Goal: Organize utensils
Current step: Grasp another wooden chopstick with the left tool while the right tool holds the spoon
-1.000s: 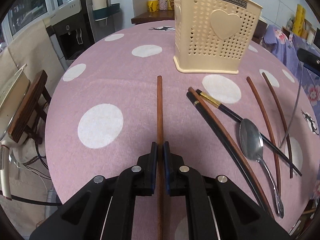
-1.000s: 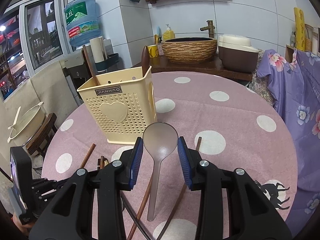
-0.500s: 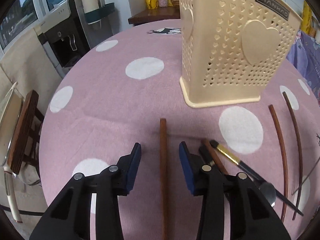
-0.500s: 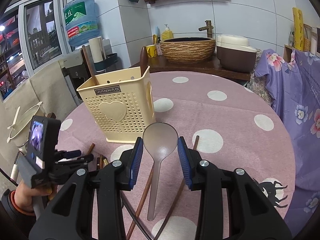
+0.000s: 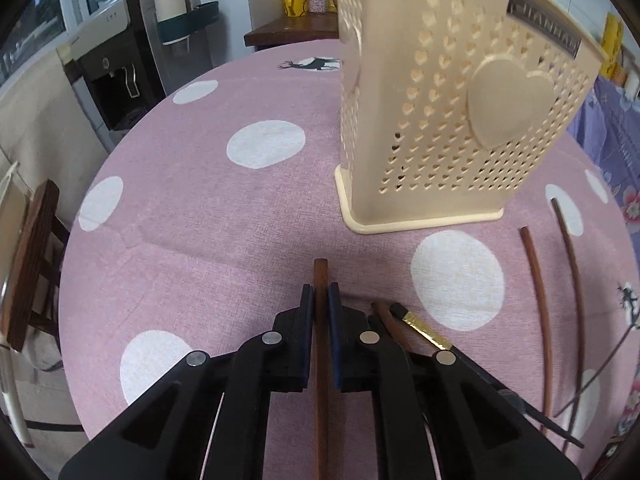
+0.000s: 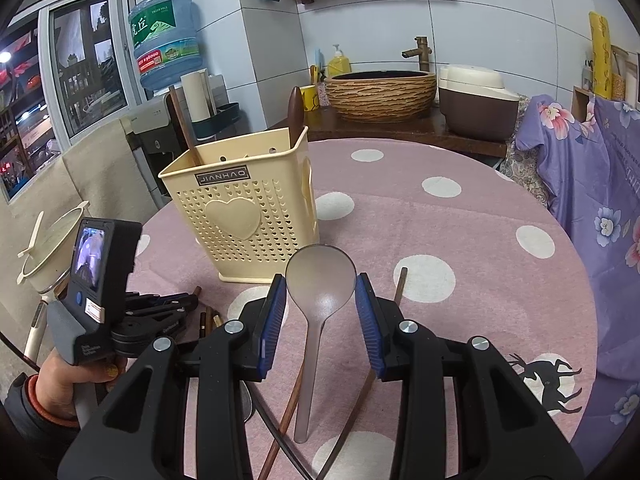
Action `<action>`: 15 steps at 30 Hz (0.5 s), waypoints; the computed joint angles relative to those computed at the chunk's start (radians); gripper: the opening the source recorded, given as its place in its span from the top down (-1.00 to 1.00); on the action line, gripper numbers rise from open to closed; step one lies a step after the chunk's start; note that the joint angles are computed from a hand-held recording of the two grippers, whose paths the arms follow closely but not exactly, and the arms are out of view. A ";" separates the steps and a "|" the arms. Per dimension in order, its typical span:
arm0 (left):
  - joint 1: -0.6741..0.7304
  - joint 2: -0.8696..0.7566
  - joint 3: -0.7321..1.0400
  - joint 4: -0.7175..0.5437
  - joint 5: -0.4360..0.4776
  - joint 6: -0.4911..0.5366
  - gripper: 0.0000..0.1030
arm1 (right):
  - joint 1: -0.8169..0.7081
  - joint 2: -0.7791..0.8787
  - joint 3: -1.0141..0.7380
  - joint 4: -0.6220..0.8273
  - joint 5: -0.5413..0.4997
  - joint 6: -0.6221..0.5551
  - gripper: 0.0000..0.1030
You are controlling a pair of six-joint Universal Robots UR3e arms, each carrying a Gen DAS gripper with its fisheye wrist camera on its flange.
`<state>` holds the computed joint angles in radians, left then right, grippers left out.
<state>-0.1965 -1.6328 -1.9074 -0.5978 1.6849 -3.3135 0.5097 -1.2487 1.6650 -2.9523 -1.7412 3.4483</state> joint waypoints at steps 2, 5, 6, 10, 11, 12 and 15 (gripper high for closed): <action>-0.007 0.041 -0.029 0.027 0.009 -0.004 0.84 | 0.002 0.000 0.000 -0.003 -0.001 -0.002 0.29; 0.007 0.140 -0.078 0.050 -0.020 -0.012 0.84 | 0.005 -0.005 0.004 -0.012 -0.002 -0.006 0.29; 0.017 0.174 -0.090 0.051 -0.036 -0.014 0.84 | 0.004 -0.009 0.006 -0.013 0.001 -0.010 0.29; 0.052 0.334 -0.122 0.039 -0.073 -0.022 0.84 | 0.005 -0.039 0.015 -0.020 0.004 -0.026 0.29; 0.054 0.369 -0.123 0.037 -0.075 -0.026 0.84 | 0.006 -0.051 0.018 -0.024 -0.001 -0.032 0.29; 0.060 0.401 -0.122 0.037 -0.077 -0.026 0.84 | 0.004 -0.064 0.024 -0.029 -0.002 -0.037 0.29; 0.064 0.482 -0.114 0.042 -0.070 -0.025 0.84 | -0.004 -0.101 0.026 -0.030 0.015 -0.041 0.29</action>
<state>-0.1323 -1.1512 -2.0211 -0.5557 1.6146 -3.3382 0.5058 -1.3494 1.6915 -2.9821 -1.7264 3.4070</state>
